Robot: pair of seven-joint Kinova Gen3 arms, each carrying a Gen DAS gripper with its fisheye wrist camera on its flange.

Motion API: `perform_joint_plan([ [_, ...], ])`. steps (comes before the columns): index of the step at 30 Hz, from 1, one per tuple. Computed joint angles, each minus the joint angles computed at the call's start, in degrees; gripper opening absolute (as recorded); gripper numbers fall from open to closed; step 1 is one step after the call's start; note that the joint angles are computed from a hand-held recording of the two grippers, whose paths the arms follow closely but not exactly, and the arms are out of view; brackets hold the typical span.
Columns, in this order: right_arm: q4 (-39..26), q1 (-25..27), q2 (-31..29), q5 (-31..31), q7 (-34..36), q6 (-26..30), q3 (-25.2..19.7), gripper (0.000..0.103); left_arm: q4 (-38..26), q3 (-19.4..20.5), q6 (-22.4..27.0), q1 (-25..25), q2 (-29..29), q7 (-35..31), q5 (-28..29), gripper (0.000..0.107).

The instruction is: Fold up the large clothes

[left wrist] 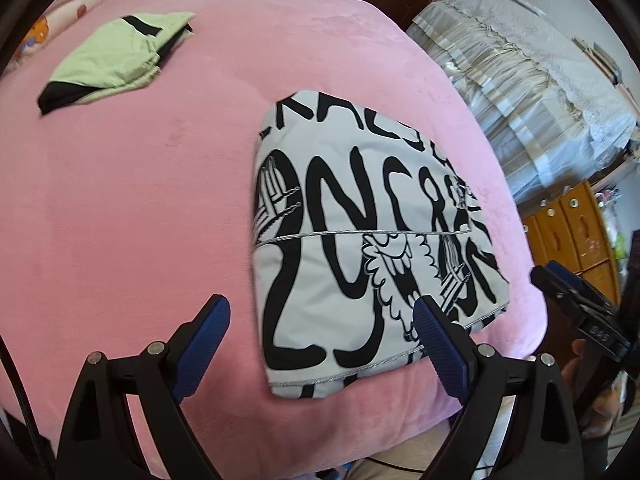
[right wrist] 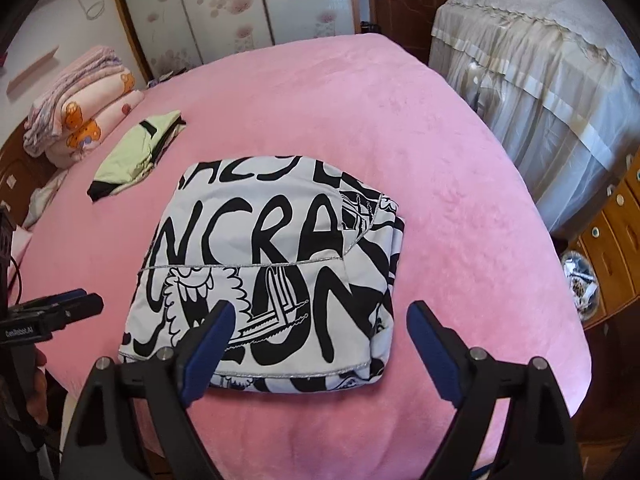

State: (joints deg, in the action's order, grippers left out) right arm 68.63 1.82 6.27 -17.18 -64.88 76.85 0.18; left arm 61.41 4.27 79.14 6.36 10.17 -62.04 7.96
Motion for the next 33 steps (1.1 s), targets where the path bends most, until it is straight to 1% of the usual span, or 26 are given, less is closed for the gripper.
perform_joint_plan([
  [3,-2.8,-0.6,3.1,2.0,0.4,1.8,0.1,0.088,1.0,-0.2,-1.1,-1.0,1.0,-0.8,1.5,0.092],
  [5,-5.3,0.6,5.9,1.2,0.6,4.1,-0.1,0.088,2.3,-0.6,-2.1,-2.2,1.8,-1.5,3.9,0.092],
  [8,-9.1,3.3,10.7,-1.3,0.3,7.2,-0.3,0.088,5.1,-0.4,-4.2,-5.7,3.2,-4.1,10.3,0.092],
  [10,-13.3,5.2,15.3,-3.2,-1.6,10.8,-0.6,0.088,6.7,-0.2,-5.9,-7.1,4.1,-5.5,13.3,0.092],
  [13,-16.7,7.6,19.8,-5.2,-3.0,13.5,-1.8,0.088,7.4,0.2,-7.2,-8.3,6.0,-7.3,15.8,0.092],
  [14,-18.2,8.6,21.6,-6.3,-3.3,14.7,-2.4,0.088,7.2,0.2,-7.3,-8.1,6.6,-7.3,15.6,0.093],
  [16,-20.9,10.2,25.2,-8.4,-4.0,17.4,-3.7,0.088,7.0,0.6,-7.7,-8.5,7.9,-8.2,16.4,0.096],
  [18,-23.1,11.2,28.3,-9.9,-4.7,19.7,-4.9,0.088,7.4,1.0,-8.5,-9.4,8.9,-9.3,18.5,0.097],
  [19,-24.1,11.6,29.8,-10.7,-4.9,20.8,-5.5,0.089,7.5,1.2,-8.9,-9.7,9.5,-9.5,19.4,0.098],
  [20,-24.6,12.1,31.0,-11.6,-5.0,21.3,-6.1,0.093,7.7,1.4,-9.4,-10.1,10.1,-9.8,20.2,0.099],
  [21,-25.1,12.8,32.0,-12.9,-4.7,21.9,-7.0,0.094,8.0,1.6,-9.9,-10.4,10.4,-10.3,21.1,0.1],
  [24,-25.6,14.3,33.9,-16.4,-2.5,22.5,-9.3,0.095,7.9,2.1,-11.0,-10.8,11.7,-11.8,22.2,0.102],
  [27,-27.1,14.4,36.2,-19.4,-1.6,23.7,-10.9,0.095,6.9,2.5,-11.1,-10.8,12.8,-12.5,22.5,0.103],
  [31,-27.7,12.3,37.1,-19.2,0.1,23.9,-11.2,0.095,6.1,2.9,-10.9,-11.3,13.9,-13.5,23.3,0.103],
  [33,-29.1,11.2,38.0,-18.3,0.6,25.2,-11.0,0.096,5.9,3.0,-10.7,-11.2,14.1,-13.9,23.1,0.103],
])
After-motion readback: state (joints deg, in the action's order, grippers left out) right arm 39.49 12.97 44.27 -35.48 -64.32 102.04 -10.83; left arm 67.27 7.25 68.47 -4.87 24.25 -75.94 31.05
